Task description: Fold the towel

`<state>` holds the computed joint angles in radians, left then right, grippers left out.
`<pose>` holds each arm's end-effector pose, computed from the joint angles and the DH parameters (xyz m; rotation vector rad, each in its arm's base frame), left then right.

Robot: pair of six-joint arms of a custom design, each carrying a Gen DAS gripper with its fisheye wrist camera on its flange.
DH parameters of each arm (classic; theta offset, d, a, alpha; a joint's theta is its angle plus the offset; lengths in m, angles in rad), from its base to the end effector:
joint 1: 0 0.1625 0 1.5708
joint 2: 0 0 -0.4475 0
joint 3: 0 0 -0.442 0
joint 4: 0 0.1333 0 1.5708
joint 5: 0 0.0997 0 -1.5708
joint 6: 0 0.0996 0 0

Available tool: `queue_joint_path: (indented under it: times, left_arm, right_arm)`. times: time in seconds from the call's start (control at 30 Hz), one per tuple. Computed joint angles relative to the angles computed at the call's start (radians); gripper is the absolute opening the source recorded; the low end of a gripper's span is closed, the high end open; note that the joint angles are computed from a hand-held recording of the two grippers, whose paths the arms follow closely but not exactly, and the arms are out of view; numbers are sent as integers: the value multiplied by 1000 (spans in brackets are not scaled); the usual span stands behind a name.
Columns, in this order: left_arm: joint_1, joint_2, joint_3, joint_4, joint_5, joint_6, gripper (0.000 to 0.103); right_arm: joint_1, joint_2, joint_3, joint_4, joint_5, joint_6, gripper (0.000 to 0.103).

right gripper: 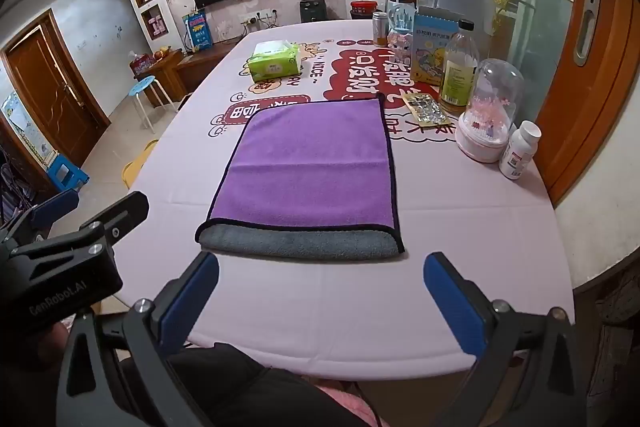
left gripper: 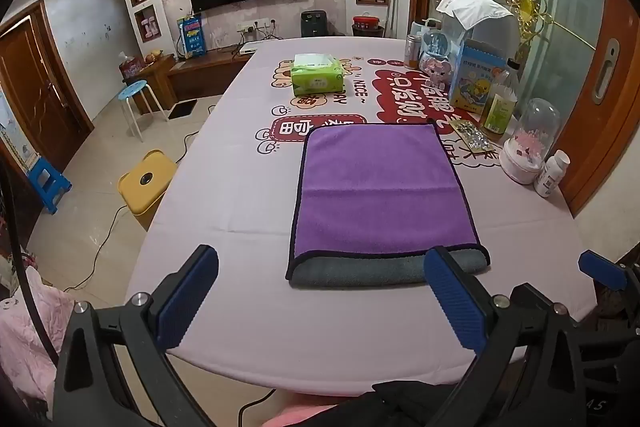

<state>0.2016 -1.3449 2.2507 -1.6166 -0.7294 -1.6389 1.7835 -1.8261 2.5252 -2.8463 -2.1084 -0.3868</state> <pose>-0.3383 -0.2810 0.1319 0.1443 2.1334 -0.8710 0.1555 -0.3301 0.2937 0.5391 -2.4307 0.6734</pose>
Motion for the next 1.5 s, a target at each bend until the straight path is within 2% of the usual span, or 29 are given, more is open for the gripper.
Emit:
queue_joint_path:
  times: [1.0, 1.27, 1.5]
  left_arm:
    - [-1, 0, -1, 4, 0, -1, 102]
    - [-20, -6, -7, 63, -8, -44, 102]
    - [-11, 19, -34, 88, -3, -47, 102]
  right_arm:
    - [-14, -10, -12, 21, 10, -6, 102]
    - [-14, -15, -9, 10, 10, -17, 102]
    - [-13, -30, -12, 13, 16, -29, 102]
